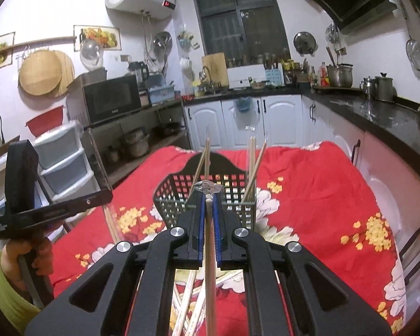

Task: Organize utensils
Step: 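Lift the wrapped chopsticks upright with both tools and carry them over the caddy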

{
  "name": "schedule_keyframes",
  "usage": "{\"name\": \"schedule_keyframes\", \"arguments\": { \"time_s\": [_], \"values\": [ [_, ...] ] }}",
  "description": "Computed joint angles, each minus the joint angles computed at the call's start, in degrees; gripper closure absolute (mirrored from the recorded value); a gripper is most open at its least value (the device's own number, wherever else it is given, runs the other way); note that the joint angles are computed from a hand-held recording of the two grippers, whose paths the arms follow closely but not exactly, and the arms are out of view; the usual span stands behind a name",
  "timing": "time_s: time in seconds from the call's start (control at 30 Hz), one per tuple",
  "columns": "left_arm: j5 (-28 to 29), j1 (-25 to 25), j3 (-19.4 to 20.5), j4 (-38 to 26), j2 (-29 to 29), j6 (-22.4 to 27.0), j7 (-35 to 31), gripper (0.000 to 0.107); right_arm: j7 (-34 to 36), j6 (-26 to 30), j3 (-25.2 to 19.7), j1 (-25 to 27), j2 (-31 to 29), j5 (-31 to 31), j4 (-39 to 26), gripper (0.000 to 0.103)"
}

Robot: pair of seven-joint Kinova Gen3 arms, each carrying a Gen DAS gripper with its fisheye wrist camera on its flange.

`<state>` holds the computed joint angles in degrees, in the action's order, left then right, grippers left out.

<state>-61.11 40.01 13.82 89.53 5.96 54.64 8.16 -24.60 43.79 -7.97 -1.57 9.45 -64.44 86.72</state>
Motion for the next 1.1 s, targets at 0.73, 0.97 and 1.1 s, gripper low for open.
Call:
{"name": "schedule_keyframes", "arguments": {
  "time_s": [0.73, 0.97, 1.1],
  "values": [
    [-3.1, 4.1, -5.6, -17.9, 6.4, -2.1, -15.8, 0.107, 6.4, 0.3, -0.3, 2.2, 2.5, -11.3, -6.6, 0.097],
    [-2.5, 4.6, -8.6, -24.0, 8.7, -3.2, -19.8, 0.107, 6.0, 0.1, -2.2, 2.6, 4.6, -13.2, -11.4, 0.097],
    [-1.9, 4.7, -10.4, -26.4, 9.5, -3.1, -21.0, 0.107, 7.4, -1.7, -3.7, 2.2, 5.8, -14.4, -13.8, 0.097]
  ]
}}
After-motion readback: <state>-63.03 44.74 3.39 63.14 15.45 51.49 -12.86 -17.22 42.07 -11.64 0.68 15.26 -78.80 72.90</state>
